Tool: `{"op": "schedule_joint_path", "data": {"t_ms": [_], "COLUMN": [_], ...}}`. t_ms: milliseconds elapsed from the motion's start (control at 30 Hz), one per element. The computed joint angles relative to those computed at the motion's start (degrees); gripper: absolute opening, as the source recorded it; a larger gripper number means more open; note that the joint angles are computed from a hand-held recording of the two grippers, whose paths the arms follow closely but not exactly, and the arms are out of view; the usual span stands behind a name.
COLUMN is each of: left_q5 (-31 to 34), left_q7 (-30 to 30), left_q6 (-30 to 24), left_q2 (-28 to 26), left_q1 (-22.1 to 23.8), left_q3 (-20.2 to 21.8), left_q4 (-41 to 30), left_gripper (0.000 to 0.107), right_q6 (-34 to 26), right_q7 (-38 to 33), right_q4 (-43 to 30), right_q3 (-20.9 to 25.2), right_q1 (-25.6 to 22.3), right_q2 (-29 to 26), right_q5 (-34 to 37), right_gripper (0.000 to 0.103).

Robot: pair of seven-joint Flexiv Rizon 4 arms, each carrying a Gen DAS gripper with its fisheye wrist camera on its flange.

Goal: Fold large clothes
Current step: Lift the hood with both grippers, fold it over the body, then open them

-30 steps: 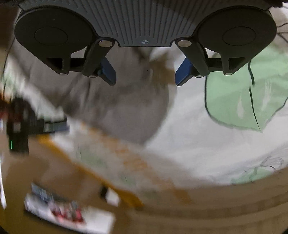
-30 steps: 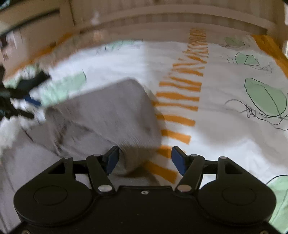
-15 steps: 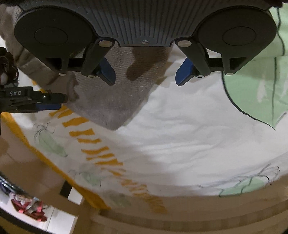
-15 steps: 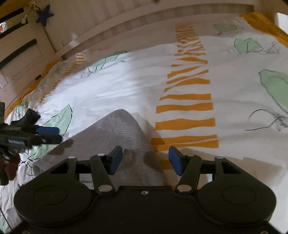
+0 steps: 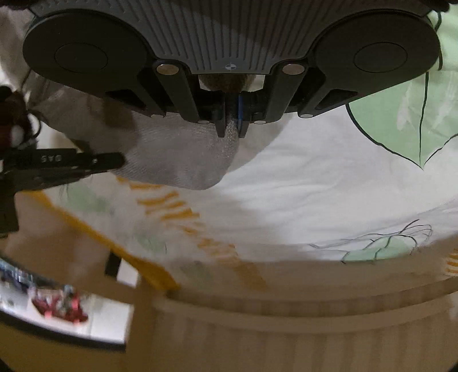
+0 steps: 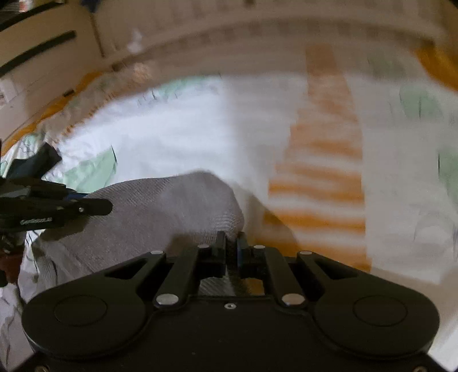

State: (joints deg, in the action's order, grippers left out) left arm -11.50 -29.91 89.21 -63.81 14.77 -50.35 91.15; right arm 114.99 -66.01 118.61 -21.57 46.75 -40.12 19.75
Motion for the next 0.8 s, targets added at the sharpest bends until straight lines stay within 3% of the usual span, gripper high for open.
{"op": "schedule_joint_path", "data": {"t_ms": [67, 133, 167, 233, 267, 333, 400, 467, 633, 733, 767, 800], "left_q5": [-0.8, -2.7, -0.3, -6.8, -8.7, -11.8, -13.8, -14.4, -14.0, -15.3, -15.7, -16.1], "left_q7": [-1.3, -3.6, -7.3, -4.4, -4.8, -6.3, -6.6, -6.2, -5.3, -3.1, -2.0, -1.0], "left_q6": [-0.9, -5.0, -7.3, -8.6, -11.0, -15.5, -16.5, -16.3, -21.6, -22.9, -23.5, -24.7], "left_q2": [1.0, 2.7, 2.8, 2.8, 3.0, 3.7, 3.7, 4.1, 3.4, 2.7, 2.6, 2.7], "left_q1": [-2.1, -6.4, -7.6, -7.8, -7.4, -7.8, -8.9, -11.0, -18.0, -18.8, -18.7, -18.6], "left_q3": [3.6, 10.8, 13.5, 13.3, 12.9, 13.8, 14.7, 16.7, 24.6, 25.3, 25.1, 25.1], "left_q4": [-1.0, -3.3, -4.9, -4.8, -5.3, -7.2, -8.9, -10.1, -16.1, -17.1, -17.3, -17.5], "left_gripper": [0.008, 0.011, 0.014, 0.018, 0.025, 0.037, 0.047, 0.049, 0.049, 0.045, 0.02, 0.006], "right_q6": [0.3, -3.8, -7.0, -10.8, -9.2, -7.5, -5.0, -4.9, -7.6, -9.6, -10.3, -10.2], "right_q7": [-0.2, 0.4, 1.1, 2.9, 3.7, 5.9, 7.0, 7.4, 8.6, 9.7, 9.9, 10.0], "right_q4": [-1.1, -2.2, -2.6, -2.9, -2.5, -2.0, -1.9, -2.4, -5.6, -7.0, -7.2, -6.9], "right_q3": [0.4, 0.3, -0.3, -0.3, -0.4, 0.7, 3.8, 4.5, 5.5, 7.0, 7.5, 7.7], "right_q1": [-0.9, -1.2, -1.0, -1.4, -1.4, -2.7, -6.0, -7.5, -9.5, -11.0, -11.4, -11.5], "right_q2": [-0.6, -1.2, -1.6, -2.2, -2.6, -1.9, -1.0, -0.5, -1.7, -2.4, -2.6, -2.5], "right_q5": [-0.5, -1.8, -2.9, -5.2, -5.3, -5.8, -7.2, -8.2, -11.6, -14.0, -15.0, -15.7], "right_gripper": [0.012, 0.013, 0.013, 0.018, 0.021, 0.045, 0.051, 0.051, 0.051, 0.051, 0.051, 0.044]}}
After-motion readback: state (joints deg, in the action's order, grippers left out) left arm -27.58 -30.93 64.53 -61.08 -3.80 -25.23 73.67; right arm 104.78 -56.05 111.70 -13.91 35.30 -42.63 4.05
